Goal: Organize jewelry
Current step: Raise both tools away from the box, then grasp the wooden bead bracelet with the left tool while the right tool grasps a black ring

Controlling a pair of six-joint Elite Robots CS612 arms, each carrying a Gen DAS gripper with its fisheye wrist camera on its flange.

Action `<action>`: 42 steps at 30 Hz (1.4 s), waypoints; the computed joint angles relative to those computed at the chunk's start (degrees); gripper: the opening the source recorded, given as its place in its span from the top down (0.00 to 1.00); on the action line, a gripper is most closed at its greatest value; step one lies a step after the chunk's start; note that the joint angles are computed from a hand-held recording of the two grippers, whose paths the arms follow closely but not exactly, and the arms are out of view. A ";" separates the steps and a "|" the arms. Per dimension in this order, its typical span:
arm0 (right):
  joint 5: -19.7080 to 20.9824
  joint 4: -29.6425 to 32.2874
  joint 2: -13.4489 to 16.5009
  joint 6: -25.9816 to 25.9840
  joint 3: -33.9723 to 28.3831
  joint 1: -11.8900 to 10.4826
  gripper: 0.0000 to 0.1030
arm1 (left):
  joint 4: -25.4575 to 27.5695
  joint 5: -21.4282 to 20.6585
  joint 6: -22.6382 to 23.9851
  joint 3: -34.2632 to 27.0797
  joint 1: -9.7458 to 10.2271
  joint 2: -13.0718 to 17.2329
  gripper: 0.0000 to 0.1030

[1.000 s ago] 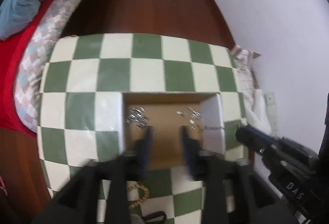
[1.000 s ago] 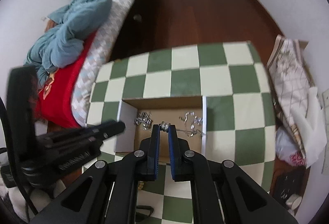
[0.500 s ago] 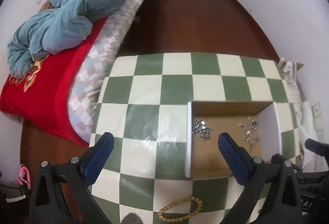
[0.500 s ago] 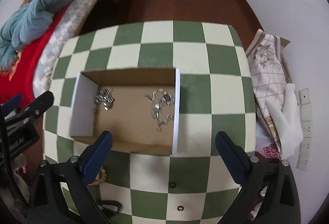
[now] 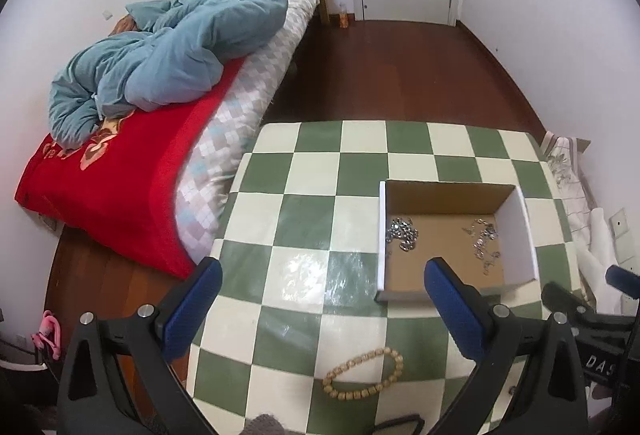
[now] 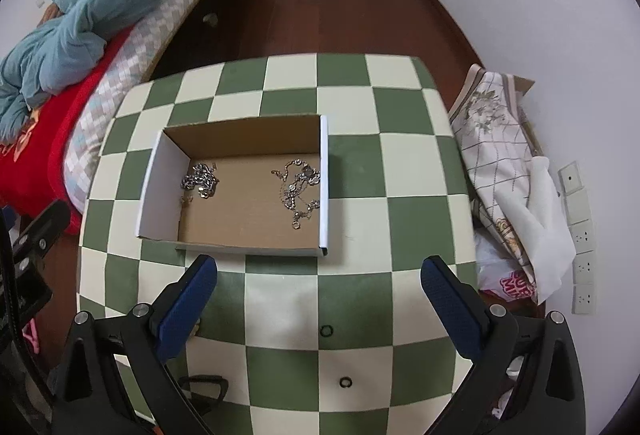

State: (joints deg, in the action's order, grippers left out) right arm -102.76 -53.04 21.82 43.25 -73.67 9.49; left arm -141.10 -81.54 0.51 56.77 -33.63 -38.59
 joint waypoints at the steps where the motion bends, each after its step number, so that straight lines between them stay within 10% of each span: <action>1: -0.89 0.08 -0.10 0.05 -0.27 0.24 0.00 | -0.80 -0.19 0.24 0.91 -0.01 -0.59 0.00; 21: -10.66 -0.76 -1.62 2.27 -6.98 5.66 0.00 | -12.83 -0.12 1.40 16.11 0.13 -11.11 0.00; 29: -5.07 4.25 1.94 8.34 -12.89 5.30 0.01 | -8.50 0.38 2.99 18.07 0.93 -10.85 0.00; 33: 0.44 7.75 5.37 11.38 -16.06 4.25 0.18 | -0.97 -1.37 2.98 16.48 1.59 -8.30 0.00; 42: 9.81 8.81 10.86 15.60 -18.13 3.00 0.29 | 10.39 -0.76 8.15 8.30 1.62 -0.69 0.27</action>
